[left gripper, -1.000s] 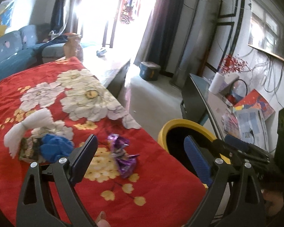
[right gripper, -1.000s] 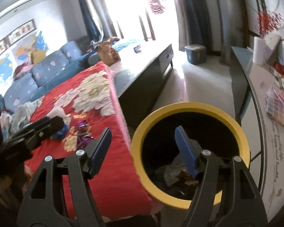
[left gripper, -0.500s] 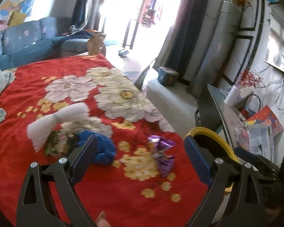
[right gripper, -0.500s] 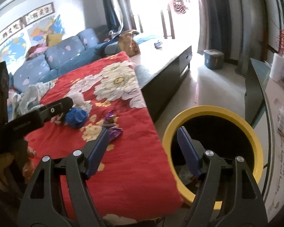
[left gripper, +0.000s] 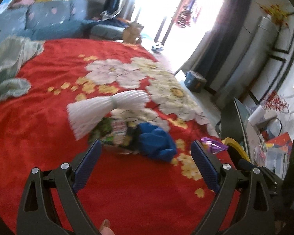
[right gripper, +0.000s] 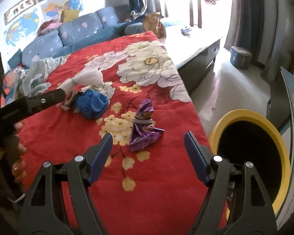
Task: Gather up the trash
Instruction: 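Move both open tools back over the remaining trash on the bedspread, then grasp the green snack bag with the left tool while the right tool grasps the purple wrapper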
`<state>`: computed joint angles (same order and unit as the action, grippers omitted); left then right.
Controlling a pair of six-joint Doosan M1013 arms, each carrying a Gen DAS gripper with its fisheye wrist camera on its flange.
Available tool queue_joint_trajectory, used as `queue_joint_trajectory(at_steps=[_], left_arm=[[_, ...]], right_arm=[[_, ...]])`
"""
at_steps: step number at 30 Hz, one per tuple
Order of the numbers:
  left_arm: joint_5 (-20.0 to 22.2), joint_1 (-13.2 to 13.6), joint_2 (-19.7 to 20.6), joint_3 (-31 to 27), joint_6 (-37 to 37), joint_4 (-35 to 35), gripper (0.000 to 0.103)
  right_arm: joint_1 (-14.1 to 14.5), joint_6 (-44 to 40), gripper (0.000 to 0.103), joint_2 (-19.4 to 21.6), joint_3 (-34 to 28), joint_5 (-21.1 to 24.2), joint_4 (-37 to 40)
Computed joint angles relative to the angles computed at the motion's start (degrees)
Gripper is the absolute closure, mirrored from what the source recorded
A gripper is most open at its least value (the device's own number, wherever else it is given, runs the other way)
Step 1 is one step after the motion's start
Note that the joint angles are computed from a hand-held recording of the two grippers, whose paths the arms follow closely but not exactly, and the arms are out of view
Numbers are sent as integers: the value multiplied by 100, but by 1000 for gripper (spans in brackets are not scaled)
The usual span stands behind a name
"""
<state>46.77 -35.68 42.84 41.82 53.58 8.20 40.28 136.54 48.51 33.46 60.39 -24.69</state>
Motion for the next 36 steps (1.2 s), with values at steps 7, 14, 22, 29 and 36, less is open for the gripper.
queue_joint_trajectory(at_steps=[7, 14, 22, 29, 36], left_arm=[[-40, 201, -24, 200, -170, -686, 30], [-403, 361, -12, 381, -63, -1814, 44], [-818, 452, 31, 484, -410, -2340, 64], [-915, 452, 10, 524, -276, -2396, 96], [-997, 414, -129, 661, 83, -2402, 97]], right_arm=[[-64, -117, 36, 444, -766, 437, 208], [-104, -193, 45, 587, -902, 559, 486], [-73, -226, 65, 457, -618, 333, 403], [-56, -213, 68, 375, -478, 255, 384], [-46, -153, 69, 146, -106, 29, 441]])
